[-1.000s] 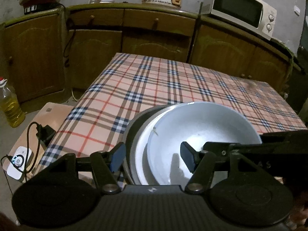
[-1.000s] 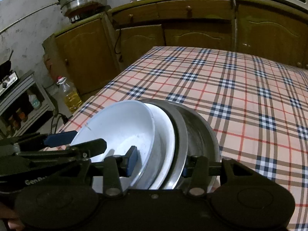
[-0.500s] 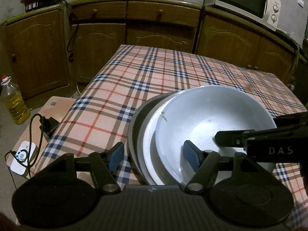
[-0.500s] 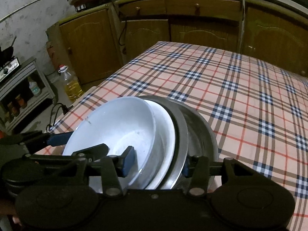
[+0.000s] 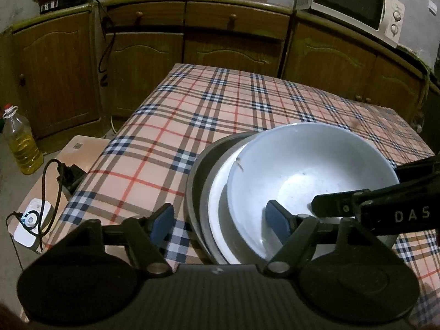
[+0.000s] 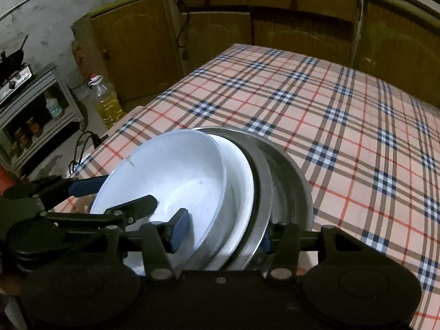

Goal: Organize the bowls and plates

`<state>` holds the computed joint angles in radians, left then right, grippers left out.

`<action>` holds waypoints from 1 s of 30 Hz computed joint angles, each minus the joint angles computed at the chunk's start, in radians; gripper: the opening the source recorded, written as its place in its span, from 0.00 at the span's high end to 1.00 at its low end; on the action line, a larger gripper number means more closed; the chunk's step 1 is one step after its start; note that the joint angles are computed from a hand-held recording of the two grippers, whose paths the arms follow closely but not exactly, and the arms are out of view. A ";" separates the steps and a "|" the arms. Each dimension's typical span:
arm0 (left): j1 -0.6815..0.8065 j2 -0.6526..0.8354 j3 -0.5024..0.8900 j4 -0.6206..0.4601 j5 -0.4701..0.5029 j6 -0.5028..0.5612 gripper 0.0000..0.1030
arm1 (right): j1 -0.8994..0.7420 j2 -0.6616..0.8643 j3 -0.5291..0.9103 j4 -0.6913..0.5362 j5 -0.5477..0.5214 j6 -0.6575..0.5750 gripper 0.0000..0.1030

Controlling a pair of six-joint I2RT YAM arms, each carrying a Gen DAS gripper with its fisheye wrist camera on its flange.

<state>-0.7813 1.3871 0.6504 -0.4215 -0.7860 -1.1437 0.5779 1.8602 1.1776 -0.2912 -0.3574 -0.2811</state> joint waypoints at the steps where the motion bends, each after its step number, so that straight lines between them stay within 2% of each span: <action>1: 0.000 0.000 -0.001 0.002 0.000 -0.001 0.24 | 0.002 0.003 0.007 -0.011 0.004 0.001 0.39; 3: 0.003 0.004 0.001 -0.002 0.004 -0.008 0.23 | 0.011 0.003 0.015 -0.021 0.030 0.007 0.30; 4: 0.007 0.010 0.001 0.001 0.012 -0.003 0.23 | 0.029 -0.005 0.008 -0.007 0.092 0.005 0.18; 5: 0.007 0.008 -0.005 0.014 0.012 -0.005 0.22 | 0.043 -0.006 0.010 -0.005 0.146 -0.003 0.15; 15: 0.012 0.016 0.006 0.010 0.013 0.003 0.22 | 0.045 -0.028 -0.019 0.039 0.173 -0.054 0.15; 20: 0.009 0.041 0.040 -0.015 0.002 0.016 0.22 | 0.054 -0.072 -0.072 0.104 0.210 -0.051 0.16; 26: 0.010 0.070 0.087 -0.061 0.010 -0.001 0.23 | 0.017 -0.153 -0.134 0.149 0.168 -0.021 0.15; 30: -0.008 0.088 0.147 -0.137 -0.006 -0.022 0.26 | -0.023 -0.225 -0.191 0.179 0.119 0.021 0.15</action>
<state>-0.7891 1.4748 0.7974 -0.5584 -0.7918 -1.1660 0.5550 1.6348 0.9862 -0.1127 -0.2382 -0.2603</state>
